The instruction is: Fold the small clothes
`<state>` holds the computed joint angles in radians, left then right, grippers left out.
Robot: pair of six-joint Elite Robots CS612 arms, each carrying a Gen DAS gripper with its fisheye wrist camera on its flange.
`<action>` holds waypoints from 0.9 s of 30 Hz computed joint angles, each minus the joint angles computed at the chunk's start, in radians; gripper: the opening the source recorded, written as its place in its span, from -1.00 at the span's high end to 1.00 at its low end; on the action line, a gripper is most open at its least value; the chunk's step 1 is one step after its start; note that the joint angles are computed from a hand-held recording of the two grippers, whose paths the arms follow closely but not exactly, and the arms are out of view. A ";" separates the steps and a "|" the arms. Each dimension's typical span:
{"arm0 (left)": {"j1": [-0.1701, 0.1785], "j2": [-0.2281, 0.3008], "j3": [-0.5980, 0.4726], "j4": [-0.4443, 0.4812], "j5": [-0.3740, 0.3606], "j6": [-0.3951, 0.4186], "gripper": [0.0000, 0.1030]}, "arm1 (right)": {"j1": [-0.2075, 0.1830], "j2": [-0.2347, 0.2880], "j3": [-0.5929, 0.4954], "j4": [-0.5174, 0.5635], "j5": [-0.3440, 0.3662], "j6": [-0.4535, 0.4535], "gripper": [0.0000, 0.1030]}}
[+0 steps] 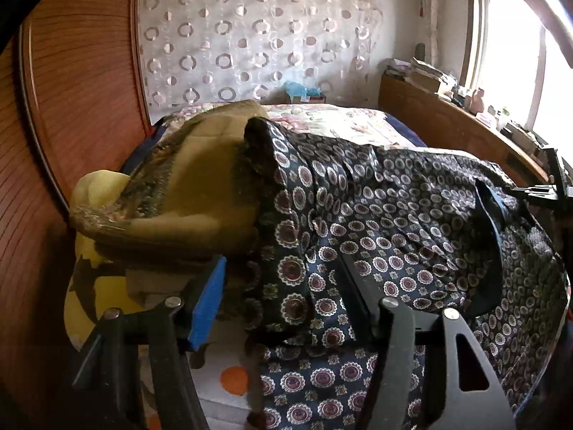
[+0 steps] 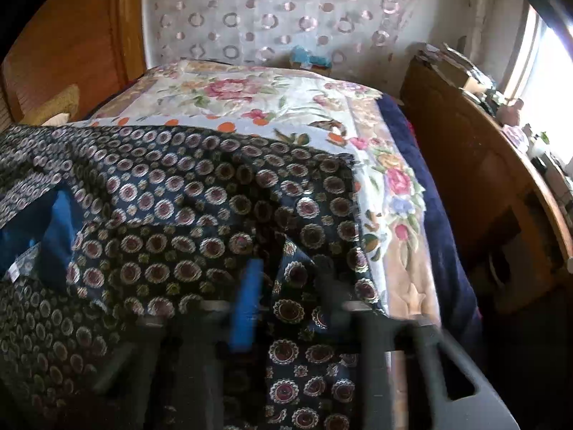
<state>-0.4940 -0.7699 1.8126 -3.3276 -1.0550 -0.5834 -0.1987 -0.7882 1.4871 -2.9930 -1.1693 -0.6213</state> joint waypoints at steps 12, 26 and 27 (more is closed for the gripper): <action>0.004 -0.004 -0.005 0.017 -0.032 0.015 0.89 | -0.117 -0.052 0.120 -0.222 0.329 0.143 0.98; -0.038 -0.045 0.064 -0.136 -0.108 -0.010 0.96 | -0.064 -0.036 0.076 -0.136 0.184 0.077 0.01; -0.040 -0.045 0.062 -0.127 -0.099 -0.011 0.96 | -0.058 -0.033 0.072 -0.132 0.166 0.069 0.01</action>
